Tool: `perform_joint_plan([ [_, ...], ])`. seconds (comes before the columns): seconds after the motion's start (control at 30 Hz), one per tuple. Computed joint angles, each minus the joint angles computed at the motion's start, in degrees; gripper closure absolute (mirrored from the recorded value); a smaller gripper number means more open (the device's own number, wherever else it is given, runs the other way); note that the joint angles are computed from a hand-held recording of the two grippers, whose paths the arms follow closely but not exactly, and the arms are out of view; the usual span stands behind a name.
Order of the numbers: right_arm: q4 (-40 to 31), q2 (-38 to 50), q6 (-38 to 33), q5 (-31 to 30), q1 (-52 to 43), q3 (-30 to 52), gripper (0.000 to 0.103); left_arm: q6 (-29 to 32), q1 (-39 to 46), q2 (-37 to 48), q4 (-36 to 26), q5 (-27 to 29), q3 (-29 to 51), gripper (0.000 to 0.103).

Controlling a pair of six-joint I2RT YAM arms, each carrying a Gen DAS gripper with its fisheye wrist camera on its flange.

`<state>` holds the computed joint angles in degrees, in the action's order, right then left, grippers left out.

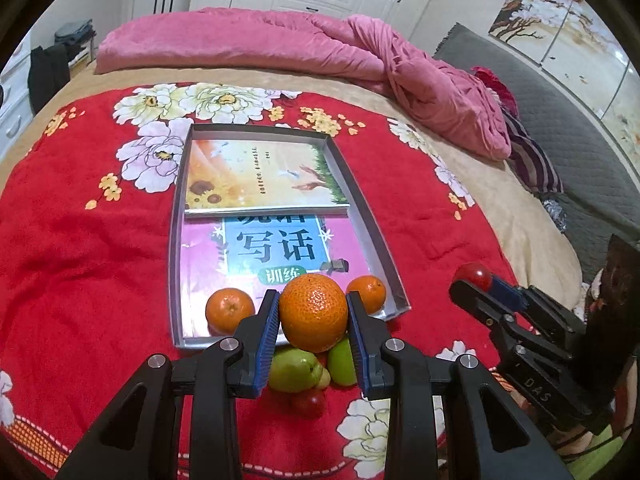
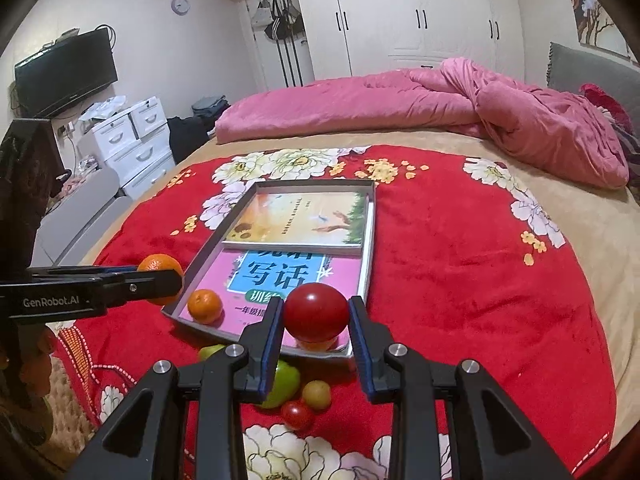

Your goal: Organize fruits

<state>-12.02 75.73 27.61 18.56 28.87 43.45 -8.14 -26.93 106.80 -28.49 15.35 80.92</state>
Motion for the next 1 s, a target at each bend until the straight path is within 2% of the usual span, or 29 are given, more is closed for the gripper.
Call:
perform_joint_plan([
  [0.47,2.46,4.63,-4.01,-1.35,-3.29,1.98,0.070,-0.98,-1.77,7.82,0.97,-2.30,5.55,0.069],
  [1.0,5.42,9.54,-4.42,-3.56,-4.08,0.26,0.070,-0.47,-3.16,14.05,2.53,-4.00,8.15,0.069],
])
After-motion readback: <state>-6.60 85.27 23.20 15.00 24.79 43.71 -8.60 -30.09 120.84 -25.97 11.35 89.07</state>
